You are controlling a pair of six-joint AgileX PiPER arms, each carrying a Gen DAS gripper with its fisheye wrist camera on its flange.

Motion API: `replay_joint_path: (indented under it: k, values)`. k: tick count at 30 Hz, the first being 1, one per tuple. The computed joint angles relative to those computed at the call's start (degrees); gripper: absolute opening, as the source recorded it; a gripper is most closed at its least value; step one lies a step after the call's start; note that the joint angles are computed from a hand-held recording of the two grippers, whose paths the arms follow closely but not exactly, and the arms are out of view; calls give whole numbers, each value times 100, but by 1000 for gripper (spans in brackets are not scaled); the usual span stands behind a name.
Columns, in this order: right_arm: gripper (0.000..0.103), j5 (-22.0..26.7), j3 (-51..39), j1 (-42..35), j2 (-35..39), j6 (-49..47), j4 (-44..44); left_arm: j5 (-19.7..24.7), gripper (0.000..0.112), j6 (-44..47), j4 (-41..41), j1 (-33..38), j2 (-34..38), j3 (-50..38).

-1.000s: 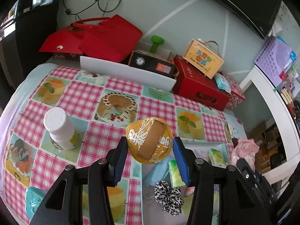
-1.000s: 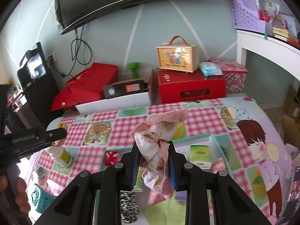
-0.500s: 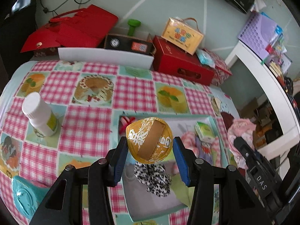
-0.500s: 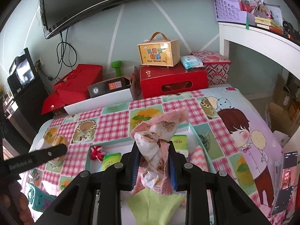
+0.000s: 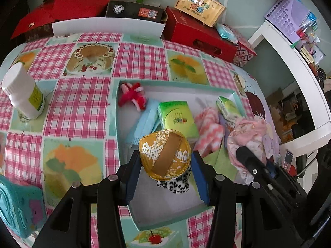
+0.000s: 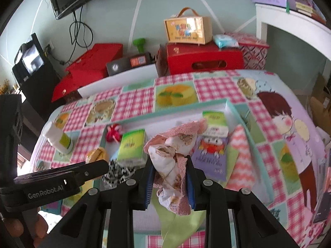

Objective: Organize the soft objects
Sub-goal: 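Carry the gold cake over the tray with the left gripper while the right gripper carries the cloth, then open the right gripper dropping the pink cloth onto the green cloth in the tray, then lower the gold cake into the tray beside the leopard scrunchie and open the left gripper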

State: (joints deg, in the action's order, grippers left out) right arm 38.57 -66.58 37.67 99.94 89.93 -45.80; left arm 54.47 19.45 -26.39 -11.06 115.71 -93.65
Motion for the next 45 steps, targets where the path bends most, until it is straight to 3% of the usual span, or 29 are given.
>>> replay_joint_path:
  k: [16, 33, 39, 45]
  values:
    - [29, -45, 80, 161, 189, -135, 413, -133, 50, 140, 28, -9, -117, 673]
    - [29, 96, 3, 208, 232, -221, 471, 86, 51, -14, 156, 38, -98, 512]
    - [43, 172, -64, 215, 276, -257, 495, 132, 51, -70, 262, 29, -82, 462]
    - [49, 209, -63, 193, 296, -279, 525, 121, 57, -140, 330, -3, -46, 439]
